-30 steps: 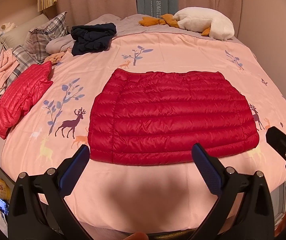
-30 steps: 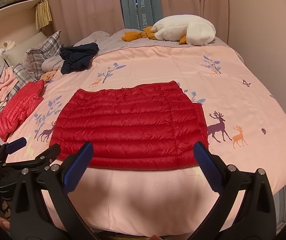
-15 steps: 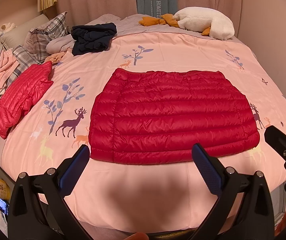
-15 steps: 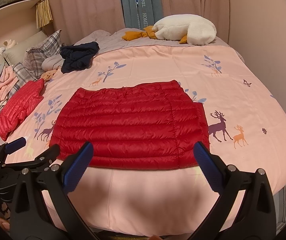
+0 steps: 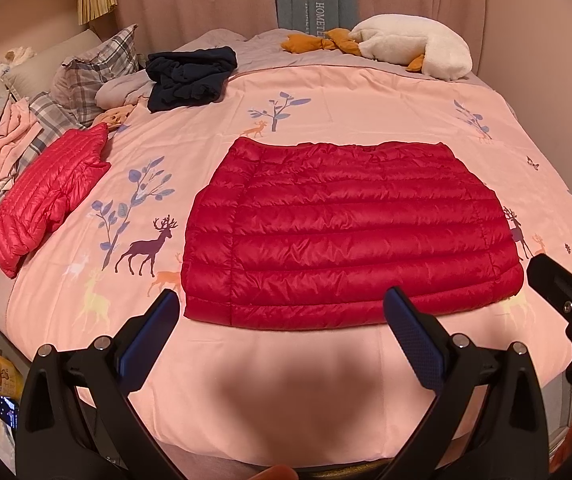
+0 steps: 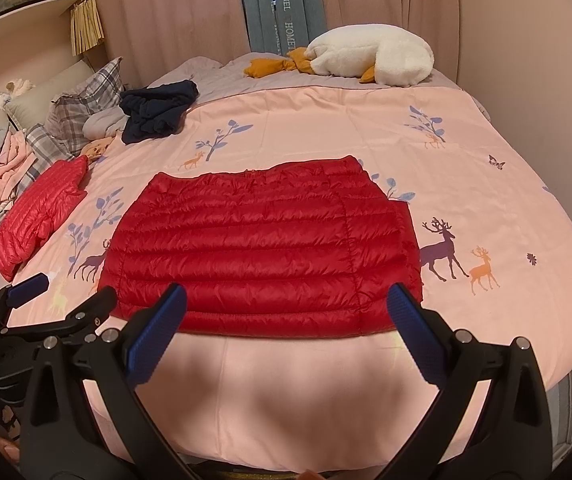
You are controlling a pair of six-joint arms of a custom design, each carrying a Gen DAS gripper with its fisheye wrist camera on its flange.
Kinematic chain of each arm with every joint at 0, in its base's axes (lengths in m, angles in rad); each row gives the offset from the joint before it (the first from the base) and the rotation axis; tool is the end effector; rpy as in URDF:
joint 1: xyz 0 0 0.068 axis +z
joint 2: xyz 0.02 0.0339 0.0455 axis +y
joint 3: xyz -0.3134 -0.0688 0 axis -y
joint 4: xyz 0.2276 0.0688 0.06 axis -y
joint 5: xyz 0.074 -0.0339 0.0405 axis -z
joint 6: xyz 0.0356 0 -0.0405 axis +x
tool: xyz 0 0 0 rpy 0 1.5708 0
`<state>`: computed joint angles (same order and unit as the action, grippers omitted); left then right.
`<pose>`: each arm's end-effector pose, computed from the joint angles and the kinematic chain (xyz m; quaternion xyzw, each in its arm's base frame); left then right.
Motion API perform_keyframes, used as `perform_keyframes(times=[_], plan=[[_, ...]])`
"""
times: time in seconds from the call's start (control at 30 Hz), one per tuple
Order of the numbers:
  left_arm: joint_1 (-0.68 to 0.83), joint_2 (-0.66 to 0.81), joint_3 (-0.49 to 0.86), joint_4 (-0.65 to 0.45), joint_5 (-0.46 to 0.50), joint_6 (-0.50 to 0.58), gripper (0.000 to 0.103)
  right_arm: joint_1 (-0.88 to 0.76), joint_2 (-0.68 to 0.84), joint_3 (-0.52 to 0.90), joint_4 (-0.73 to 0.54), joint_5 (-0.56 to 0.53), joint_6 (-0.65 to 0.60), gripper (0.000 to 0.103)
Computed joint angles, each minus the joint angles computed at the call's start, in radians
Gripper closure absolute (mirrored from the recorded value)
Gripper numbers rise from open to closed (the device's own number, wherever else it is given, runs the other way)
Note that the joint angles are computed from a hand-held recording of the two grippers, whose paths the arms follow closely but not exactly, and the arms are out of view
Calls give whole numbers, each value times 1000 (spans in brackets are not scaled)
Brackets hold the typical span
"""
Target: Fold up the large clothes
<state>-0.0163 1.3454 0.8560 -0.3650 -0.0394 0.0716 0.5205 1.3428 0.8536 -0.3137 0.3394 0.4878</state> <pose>0.2510 -0.0027 0.2823 0.0342 0.9357 0.0281 0.3499 0.2254 0.1155 0.2874 0.0483 0.9148 0.0412 0.3989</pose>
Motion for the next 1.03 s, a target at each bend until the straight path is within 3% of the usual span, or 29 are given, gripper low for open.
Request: perform_keyframes(times=[1.03], plan=[[12, -3, 9, -3, -10, 5, 1, -3, 15, -11, 25, -11, 4, 2]])
